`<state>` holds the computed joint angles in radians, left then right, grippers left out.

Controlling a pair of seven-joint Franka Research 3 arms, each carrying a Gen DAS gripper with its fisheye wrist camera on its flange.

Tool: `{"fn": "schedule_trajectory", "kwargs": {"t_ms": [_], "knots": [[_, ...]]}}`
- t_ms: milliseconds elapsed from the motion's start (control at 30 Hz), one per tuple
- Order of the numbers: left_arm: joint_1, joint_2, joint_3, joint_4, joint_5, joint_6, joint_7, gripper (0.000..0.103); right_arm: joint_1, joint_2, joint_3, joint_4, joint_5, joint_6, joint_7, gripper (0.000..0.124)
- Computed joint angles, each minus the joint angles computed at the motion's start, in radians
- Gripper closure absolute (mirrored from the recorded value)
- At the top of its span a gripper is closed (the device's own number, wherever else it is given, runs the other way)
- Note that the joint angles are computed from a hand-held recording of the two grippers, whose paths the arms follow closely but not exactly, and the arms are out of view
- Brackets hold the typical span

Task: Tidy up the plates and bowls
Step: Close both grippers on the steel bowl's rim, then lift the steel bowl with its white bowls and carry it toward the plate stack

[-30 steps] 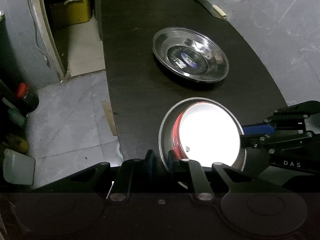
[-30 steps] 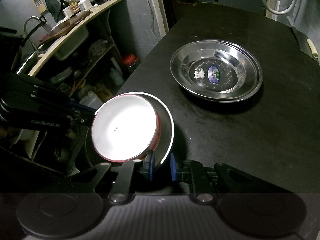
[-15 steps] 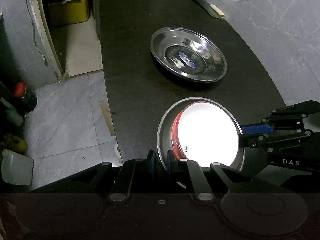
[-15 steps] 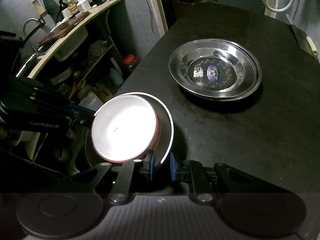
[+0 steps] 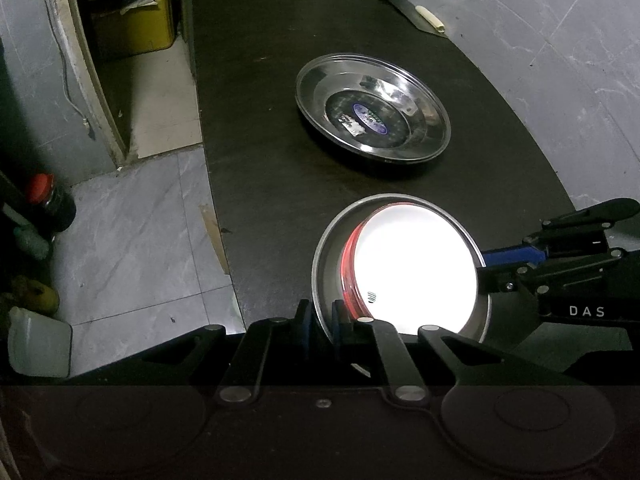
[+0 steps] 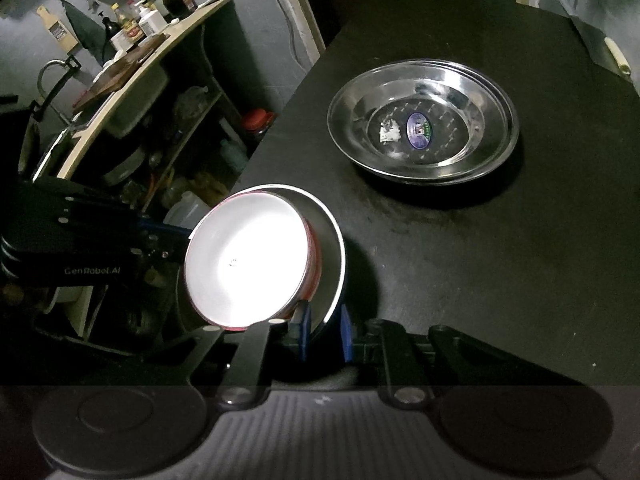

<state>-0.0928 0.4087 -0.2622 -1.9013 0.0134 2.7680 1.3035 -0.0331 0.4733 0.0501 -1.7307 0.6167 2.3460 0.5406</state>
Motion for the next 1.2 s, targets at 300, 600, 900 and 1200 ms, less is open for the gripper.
{"fn": "schedule_trajectory", "kwargs": {"t_ms": [300,600,900,1200], "knots": [[0.002,0.003,-0.002,0.003,-0.001,0.001,0.002,0.094,-0.001,0.004,-0.002,0.006,0.0,-0.011,0.023,0.104],[0.002,0.001,-0.001,-0.001,-0.005,0.006,-0.003,0.095,0.006,0.001,-0.004,0.0,-0.014,-0.002,0.044,0.105],[0.015,0.0,-0.012,-0.006,-0.022,0.013,0.011,0.095,0.0,0.009,-0.004,0.014,-0.009,-0.022,0.075,0.105],[0.029,-0.003,-0.024,-0.018,-0.052,0.032,0.026,0.095,-0.004,0.015,-0.003,0.024,-0.009,-0.035,0.082,0.103]]}}
